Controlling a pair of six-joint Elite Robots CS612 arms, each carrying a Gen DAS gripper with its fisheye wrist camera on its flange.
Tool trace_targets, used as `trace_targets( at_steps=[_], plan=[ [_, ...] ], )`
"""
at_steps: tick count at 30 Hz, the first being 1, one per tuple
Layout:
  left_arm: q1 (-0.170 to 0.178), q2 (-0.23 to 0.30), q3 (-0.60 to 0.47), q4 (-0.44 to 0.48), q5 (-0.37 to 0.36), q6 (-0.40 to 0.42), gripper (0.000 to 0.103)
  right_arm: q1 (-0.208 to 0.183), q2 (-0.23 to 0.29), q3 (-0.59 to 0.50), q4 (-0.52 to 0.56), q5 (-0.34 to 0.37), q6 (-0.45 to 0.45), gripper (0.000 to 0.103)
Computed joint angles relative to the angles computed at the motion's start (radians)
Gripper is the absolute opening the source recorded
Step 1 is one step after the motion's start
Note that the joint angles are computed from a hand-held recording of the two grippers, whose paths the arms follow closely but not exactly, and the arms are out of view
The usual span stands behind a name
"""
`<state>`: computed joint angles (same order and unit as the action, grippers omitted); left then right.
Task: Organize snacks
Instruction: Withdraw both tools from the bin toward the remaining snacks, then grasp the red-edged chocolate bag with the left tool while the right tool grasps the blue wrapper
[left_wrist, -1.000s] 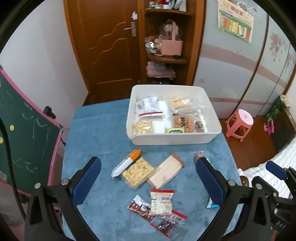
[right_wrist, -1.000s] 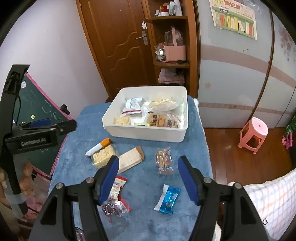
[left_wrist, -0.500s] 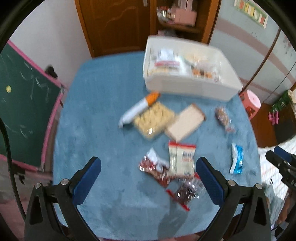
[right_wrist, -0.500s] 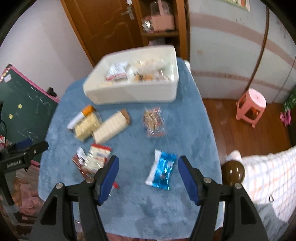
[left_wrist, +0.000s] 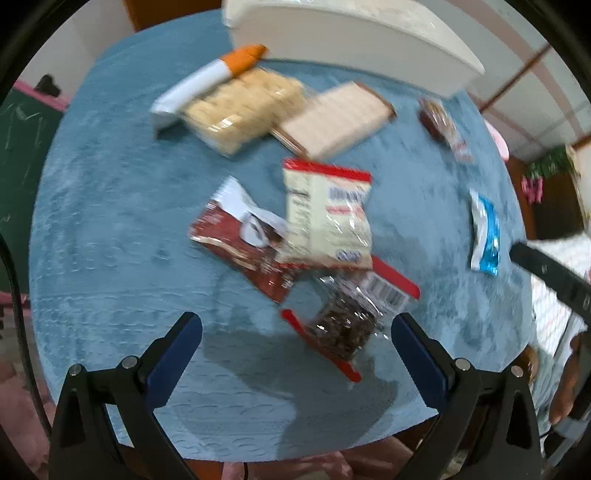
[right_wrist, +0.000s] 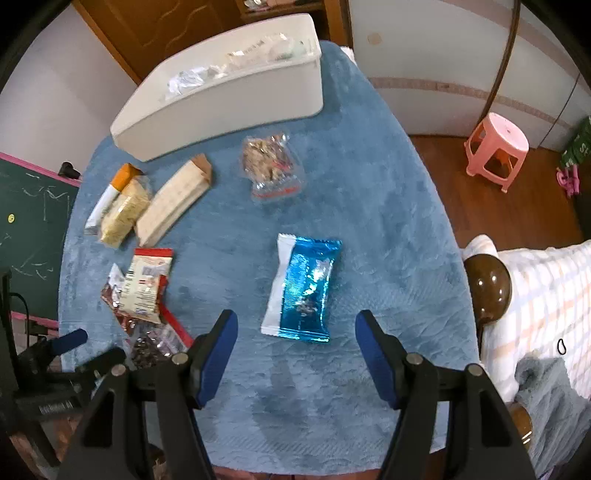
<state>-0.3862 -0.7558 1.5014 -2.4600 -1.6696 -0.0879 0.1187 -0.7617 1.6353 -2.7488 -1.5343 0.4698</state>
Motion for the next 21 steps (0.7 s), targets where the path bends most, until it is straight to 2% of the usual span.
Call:
trace_targets(
  at_steps=[12,15,18,21],
  plan=[
    [-0.051,0.031,-0.006,0.010,0.057,0.108,0.102,-0.014,0.065,-0.072,0.093,0.004,0.028,0.067],
    [-0.061,0.040,-0.015,0.023,0.068,0.107,0.099,-0.010,0.073,-0.085,0.107,-0.013,0.023,0.067],
    [-0.067,0.057,-0.042,0.063,0.040,0.096,0.098,-0.004,0.077,-0.100,0.131,-0.031,-0.004,0.067],
    [-0.083,0.061,-0.039,0.057,0.066,0.102,0.097,0.000,0.079,-0.105,0.131,-0.041,-0.021,0.063]
  ],
)
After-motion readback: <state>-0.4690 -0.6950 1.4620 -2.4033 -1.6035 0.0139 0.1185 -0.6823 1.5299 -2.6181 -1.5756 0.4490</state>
